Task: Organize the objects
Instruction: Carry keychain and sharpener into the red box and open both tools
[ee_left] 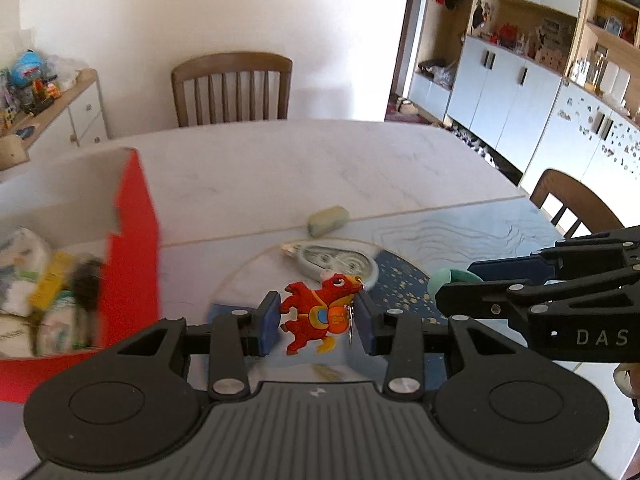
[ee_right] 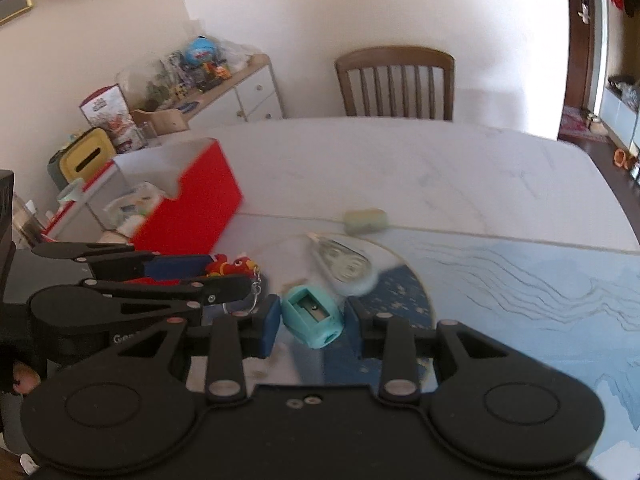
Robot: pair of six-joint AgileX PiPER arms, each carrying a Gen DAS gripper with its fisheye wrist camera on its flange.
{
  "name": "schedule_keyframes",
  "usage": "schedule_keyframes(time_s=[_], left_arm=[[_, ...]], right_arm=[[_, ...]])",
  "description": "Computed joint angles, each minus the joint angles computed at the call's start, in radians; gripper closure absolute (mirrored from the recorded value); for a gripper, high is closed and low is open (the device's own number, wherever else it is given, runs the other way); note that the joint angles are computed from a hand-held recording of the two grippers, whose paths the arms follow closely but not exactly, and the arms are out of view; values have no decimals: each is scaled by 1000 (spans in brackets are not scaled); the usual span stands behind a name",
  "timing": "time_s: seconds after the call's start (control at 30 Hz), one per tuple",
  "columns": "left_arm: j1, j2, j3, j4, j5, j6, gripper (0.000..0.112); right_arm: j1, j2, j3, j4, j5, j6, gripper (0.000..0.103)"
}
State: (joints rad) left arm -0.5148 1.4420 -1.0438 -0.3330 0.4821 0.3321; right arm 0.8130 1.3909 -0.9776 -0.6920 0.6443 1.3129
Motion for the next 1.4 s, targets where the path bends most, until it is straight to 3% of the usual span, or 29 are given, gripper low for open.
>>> schedule_keyframes(time_s=[0.3, 0.6, 0.97, 1.4], left_arm=[[280, -70, -85, -192, 226, 305, 74], [551, -26, -196, -334, 380, 526, 74], [732, 100, -344, -382, 467, 639, 74], [774, 273, -494, -322, 454, 637, 74]], right_arm=[[124, 167, -292, -24, 135, -30, 70], [175, 378, -628, -17, 220, -135, 70], [186, 635, -1030, 42, 332, -302, 70], [144, 982, -1563, 154, 518, -487, 70]])
